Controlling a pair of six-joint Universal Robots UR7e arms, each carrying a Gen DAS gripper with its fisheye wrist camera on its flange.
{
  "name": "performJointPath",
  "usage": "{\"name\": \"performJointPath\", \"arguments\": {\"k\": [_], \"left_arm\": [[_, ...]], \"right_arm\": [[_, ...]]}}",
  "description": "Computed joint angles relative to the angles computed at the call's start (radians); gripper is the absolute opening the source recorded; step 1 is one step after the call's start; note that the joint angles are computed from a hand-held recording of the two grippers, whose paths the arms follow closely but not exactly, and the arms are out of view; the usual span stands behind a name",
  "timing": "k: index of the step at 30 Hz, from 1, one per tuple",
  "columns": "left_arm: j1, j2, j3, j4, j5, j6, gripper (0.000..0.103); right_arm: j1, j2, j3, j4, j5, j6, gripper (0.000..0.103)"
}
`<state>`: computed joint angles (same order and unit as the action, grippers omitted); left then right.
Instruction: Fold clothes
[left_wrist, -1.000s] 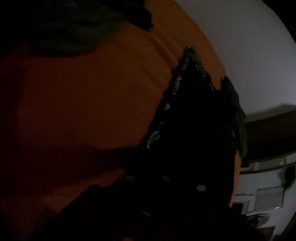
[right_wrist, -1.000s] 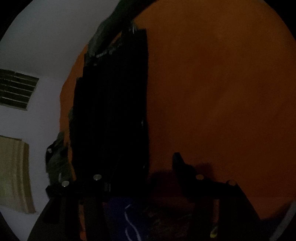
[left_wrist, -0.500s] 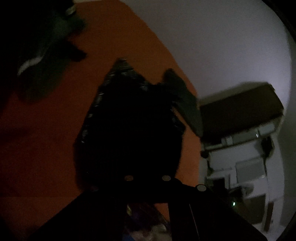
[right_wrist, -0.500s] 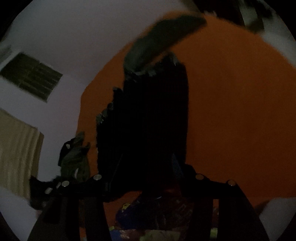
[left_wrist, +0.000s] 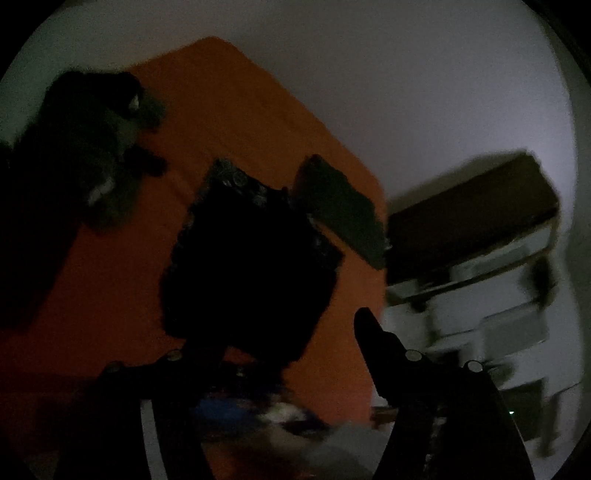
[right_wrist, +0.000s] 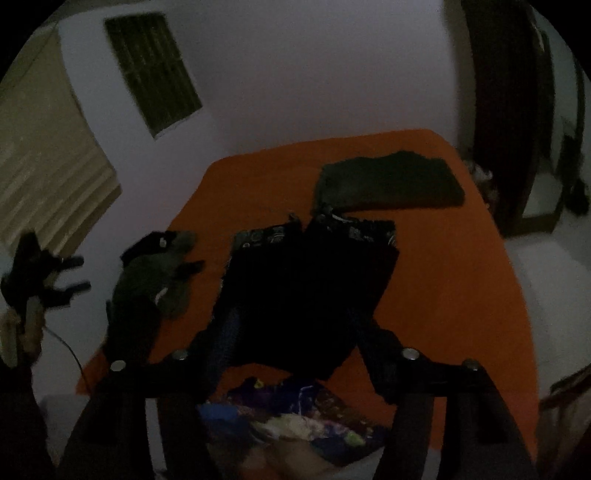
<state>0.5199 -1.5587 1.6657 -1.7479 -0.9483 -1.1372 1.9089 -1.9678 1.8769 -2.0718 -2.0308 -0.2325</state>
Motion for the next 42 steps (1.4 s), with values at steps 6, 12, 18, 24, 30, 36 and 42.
{"name": "performJointPath", "arguments": {"k": [6,12,18,24,30,36,42], "left_arm": [[0.039,0.197,-0.2,0.36,0.171,0.013,0.076],[0.225,0.332,-0.167,0.064,0.17,0.224,0.076],[0.468,0.554,-0.299,-0.09,0.099,0.389,0.076],[0.683,0.771,-0.546,-0.28,0.0,0.661,0.076],[0.803,0.88,-0.764,-0.24,-0.153,0.653,0.076],[0.817,1.017,-0.963,-0.21,-0.324,0.741,0.077],[0.794,1.042,-0.871,-0.391,-0.186,0.778,0.057]], "right_arm": [[0.007,0.125,-0.119,0.084,-0.106,0.035,0.08],[-0.107,0.295,-0.146,-0.114,-0.144,-0.144,0.08],[-0.311,0.522,-0.273,-0.272,0.007,-0.34,0.08],[-0.484,0.784,-0.439,-0.316,0.094,-0.43,0.07],[-0.536,0.934,-0.653,-0.126,0.069,-0.311,0.067],[-0.548,1.043,-0.851,-0.048,0.064,-0.297,0.068],[-0.607,1.116,-0.869,-0.152,0.117,-0.261,0.067]]}}
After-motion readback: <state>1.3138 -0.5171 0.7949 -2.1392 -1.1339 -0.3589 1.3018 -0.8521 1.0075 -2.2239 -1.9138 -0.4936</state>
